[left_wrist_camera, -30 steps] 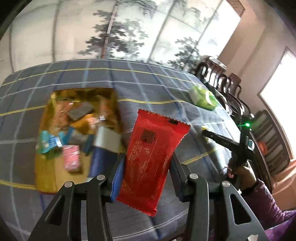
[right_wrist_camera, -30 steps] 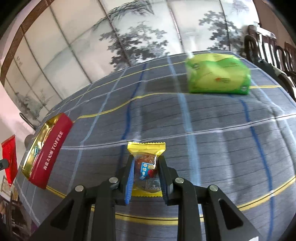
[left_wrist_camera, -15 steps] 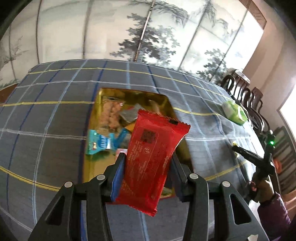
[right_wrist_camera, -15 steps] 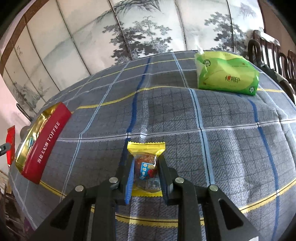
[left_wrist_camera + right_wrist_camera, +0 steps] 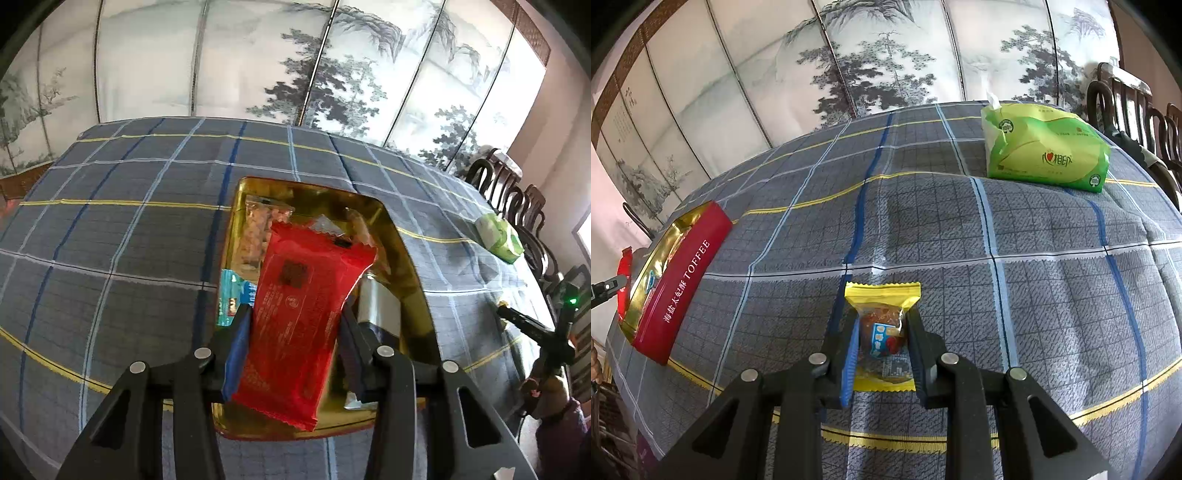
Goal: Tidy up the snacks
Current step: 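Carry the red packet into the gold tin and open the left gripper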
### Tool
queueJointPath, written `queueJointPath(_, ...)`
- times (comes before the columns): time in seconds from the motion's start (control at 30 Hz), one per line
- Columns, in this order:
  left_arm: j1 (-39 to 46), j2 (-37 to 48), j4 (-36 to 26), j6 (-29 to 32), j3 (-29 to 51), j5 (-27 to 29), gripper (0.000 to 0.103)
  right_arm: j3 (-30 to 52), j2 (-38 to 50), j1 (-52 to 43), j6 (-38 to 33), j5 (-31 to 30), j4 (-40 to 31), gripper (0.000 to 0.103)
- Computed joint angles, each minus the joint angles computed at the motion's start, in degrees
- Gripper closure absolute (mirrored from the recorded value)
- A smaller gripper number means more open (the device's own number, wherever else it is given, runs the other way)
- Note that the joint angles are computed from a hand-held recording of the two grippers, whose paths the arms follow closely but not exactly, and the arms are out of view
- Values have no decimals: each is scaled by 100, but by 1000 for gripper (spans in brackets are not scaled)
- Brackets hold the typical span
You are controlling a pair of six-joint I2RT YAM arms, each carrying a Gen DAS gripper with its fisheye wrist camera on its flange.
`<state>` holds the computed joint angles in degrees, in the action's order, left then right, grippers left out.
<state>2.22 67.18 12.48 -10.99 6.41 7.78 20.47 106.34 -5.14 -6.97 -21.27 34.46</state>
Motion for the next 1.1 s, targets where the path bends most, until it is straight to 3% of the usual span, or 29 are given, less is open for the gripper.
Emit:
queueJointPath(0.3,-33,419,440,61,-29,-142,63,26,23,30,18,22,4,78)
queueJointPath(0.47,-101,520,516,99,-8,-300,77,46,46,33,21,23,6,78)
queueJointPath(0.83,-441,359,493,96,-77,-956,76,30,28,35,20,24,6,78)
queueJointPath(1.1,-883,-11,188,-146,-126,-1619,65,42,48,43,5,52,21,78)
